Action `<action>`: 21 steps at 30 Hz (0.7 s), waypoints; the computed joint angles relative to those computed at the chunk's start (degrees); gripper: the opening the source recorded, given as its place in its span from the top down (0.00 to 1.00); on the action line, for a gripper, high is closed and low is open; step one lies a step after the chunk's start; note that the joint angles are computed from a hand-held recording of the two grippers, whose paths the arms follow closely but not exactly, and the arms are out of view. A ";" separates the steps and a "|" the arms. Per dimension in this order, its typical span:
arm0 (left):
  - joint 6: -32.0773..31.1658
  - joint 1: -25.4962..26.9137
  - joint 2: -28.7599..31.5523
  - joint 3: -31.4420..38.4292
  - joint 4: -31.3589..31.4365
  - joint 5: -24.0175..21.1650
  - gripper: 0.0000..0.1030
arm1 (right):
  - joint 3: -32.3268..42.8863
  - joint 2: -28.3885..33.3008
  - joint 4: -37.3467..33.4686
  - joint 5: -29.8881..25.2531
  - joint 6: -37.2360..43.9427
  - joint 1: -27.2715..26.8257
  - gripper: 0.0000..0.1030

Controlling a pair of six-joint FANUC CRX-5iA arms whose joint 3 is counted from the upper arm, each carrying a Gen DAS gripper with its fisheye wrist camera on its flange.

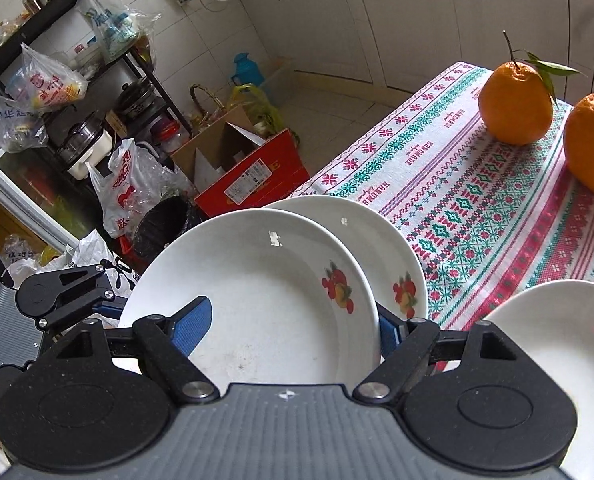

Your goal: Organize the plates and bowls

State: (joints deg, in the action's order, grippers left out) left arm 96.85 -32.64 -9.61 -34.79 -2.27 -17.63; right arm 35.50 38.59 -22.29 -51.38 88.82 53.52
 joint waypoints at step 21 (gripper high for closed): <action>-6.99 2.99 1.11 -0.01 4.54 -0.75 0.14 | 3.54 3.37 0.57 -1.38 -2.30 -0.61 0.16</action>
